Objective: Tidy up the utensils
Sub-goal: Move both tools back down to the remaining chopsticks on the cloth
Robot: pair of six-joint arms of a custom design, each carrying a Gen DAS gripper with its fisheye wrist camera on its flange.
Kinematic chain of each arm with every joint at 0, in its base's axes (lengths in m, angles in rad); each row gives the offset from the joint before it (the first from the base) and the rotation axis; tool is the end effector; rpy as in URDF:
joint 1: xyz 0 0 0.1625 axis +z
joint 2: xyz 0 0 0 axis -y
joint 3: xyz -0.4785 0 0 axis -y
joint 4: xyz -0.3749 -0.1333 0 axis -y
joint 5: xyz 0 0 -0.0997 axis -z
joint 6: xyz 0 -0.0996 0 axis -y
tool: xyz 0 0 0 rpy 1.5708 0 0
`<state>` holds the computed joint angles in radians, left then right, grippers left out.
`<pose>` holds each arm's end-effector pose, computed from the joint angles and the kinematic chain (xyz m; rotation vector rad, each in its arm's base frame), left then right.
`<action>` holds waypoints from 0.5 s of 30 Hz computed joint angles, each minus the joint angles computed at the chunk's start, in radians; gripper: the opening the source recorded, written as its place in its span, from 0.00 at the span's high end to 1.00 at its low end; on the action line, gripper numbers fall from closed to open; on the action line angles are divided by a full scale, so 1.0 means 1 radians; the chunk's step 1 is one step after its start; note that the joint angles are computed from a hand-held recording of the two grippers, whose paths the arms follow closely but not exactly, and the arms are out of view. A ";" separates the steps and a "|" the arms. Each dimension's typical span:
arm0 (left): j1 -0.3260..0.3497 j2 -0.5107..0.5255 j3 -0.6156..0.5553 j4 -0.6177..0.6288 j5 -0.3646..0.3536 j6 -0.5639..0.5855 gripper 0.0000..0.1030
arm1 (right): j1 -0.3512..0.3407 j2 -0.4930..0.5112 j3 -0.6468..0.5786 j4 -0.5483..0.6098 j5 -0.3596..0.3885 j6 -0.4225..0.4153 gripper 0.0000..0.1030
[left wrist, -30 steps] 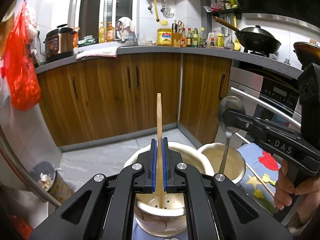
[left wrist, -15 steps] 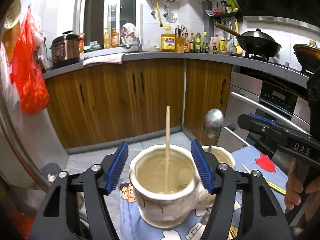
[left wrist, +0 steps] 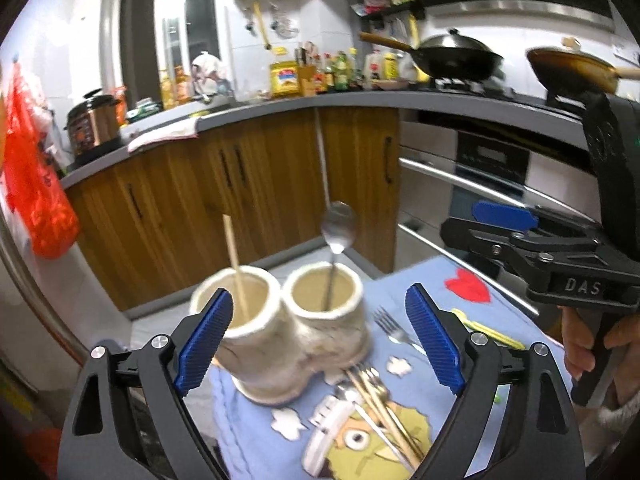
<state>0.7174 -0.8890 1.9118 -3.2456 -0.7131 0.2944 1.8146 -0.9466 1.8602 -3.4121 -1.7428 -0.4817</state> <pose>-0.3267 -0.5619 0.2227 0.9456 2.1143 -1.0325 0.2690 -0.5998 0.2749 0.8147 -2.4612 1.2601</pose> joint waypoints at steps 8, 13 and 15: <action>-0.025 -0.005 0.062 0.119 0.002 -0.150 0.14 | -0.021 -0.025 0.085 -0.021 -0.068 -0.024 0.20; -0.023 -0.005 0.103 0.148 0.008 -0.250 0.14 | -0.044 -0.031 0.125 -0.058 -0.078 -0.021 0.13; -0.017 -0.003 0.114 0.162 0.012 -0.286 0.14 | -0.053 -0.024 0.132 -0.087 -0.099 -0.032 0.12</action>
<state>0.7000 -0.8916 2.0257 -3.0832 -0.7009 0.0084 1.7618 -0.9702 1.9918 -3.4989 -1.8418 -0.5133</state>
